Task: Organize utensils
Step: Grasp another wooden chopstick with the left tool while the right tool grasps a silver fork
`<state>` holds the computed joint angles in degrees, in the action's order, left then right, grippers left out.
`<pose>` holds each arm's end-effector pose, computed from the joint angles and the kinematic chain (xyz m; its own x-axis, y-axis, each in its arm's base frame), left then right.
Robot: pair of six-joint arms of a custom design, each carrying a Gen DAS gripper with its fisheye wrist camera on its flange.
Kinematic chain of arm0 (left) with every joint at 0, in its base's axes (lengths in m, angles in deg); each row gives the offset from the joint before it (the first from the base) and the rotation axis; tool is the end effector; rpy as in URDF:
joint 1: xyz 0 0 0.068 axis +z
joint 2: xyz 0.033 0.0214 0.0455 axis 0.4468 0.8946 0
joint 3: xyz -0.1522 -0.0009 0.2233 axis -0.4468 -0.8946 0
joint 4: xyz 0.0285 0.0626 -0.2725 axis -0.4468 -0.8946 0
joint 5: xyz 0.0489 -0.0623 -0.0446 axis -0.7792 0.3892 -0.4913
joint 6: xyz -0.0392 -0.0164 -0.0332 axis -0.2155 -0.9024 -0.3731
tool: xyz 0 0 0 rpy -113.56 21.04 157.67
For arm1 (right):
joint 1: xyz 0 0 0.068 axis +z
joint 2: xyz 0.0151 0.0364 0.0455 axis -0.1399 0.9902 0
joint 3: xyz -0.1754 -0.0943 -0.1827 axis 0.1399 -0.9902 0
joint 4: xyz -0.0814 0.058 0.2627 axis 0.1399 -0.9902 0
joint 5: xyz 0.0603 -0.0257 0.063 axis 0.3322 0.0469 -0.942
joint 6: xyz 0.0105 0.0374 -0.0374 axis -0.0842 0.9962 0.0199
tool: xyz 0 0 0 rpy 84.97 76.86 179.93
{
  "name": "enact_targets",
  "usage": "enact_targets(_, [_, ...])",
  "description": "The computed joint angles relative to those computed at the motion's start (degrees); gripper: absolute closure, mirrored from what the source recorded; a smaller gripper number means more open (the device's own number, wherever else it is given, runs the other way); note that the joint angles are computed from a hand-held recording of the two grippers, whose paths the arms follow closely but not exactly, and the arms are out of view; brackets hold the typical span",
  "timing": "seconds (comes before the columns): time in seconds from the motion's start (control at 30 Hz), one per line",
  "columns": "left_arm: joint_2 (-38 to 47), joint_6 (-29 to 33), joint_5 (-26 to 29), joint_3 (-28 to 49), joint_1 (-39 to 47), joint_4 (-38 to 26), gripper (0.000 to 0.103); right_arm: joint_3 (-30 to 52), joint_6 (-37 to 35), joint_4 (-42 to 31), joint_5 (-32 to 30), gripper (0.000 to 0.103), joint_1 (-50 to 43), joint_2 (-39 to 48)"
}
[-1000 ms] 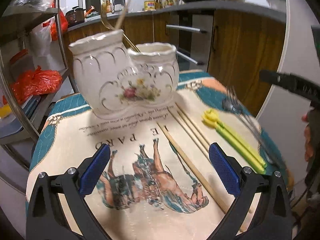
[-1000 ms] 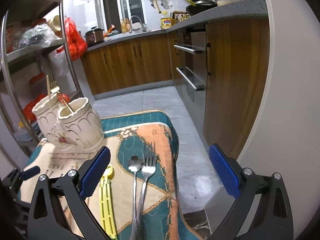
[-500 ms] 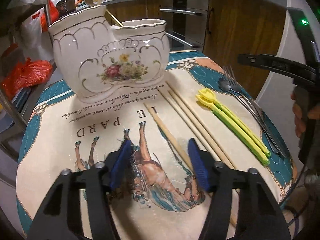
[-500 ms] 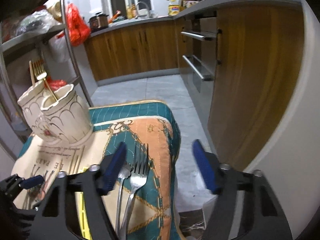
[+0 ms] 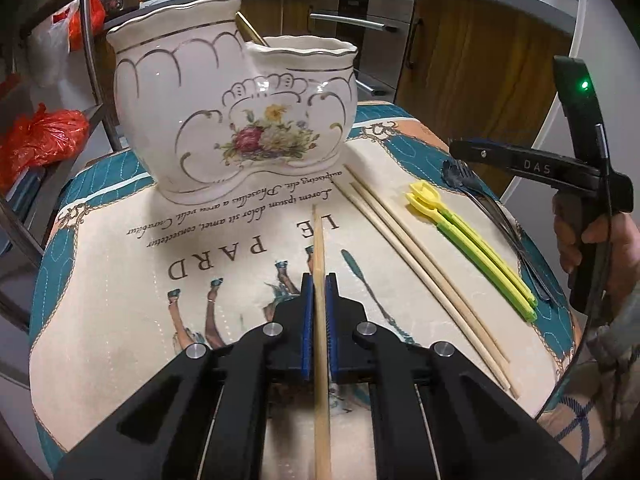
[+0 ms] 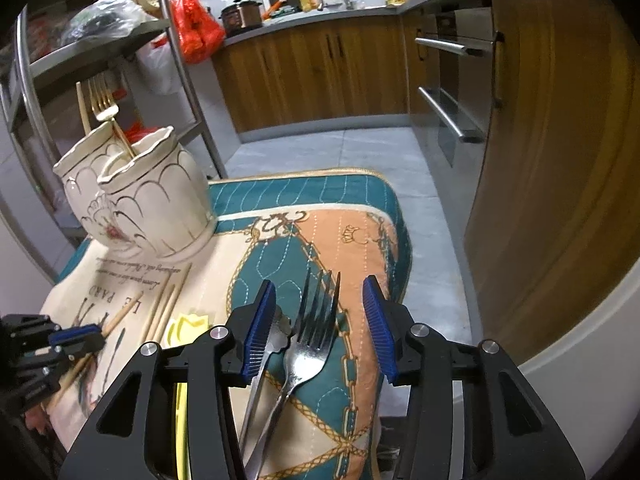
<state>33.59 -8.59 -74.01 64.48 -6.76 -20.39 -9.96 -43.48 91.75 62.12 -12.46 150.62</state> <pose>0.2023 -0.1260 0.0558 -0.7492 0.1313 -0.6493 0.2367 0.9685 -0.0773 0.3187 -0.0098 0.0601 -0.7041 -0.1169 -0.7004 -0.3378 0.9228 0.1855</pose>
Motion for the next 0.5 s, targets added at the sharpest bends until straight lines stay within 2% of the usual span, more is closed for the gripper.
enact_targets(0.07, [0.47,0.52,0.59,0.24,0.46,0.32,0.097,1.10,-0.12,-0.94,-1.06,0.059,-0.44,1.36])
enact_targets(0.2, [0.39,1.54,1.01,-0.28,0.73,1.11,0.097,2.07,0.51,-1.81,-2.10,0.081,-0.87,2.38])
enact_targets(0.33, [0.47,1.84,0.50,-0.51,0.45,1.58,0.097,0.68,0.02,-1.21,-2.45,0.086,-0.74,0.57])
enact_targets(0.4, [0.82,1.94,0.31,-0.31,0.39,1.77,0.097,-0.37,-0.14,-0.56,-2.33,0.099,-0.72,-0.87])
enact_targets(0.5, [1.25,2.10,-0.14,-0.07,0.13,2.01,0.097,-2.98,-0.56,0.73,-2.69,0.100,-0.73,-4.78])
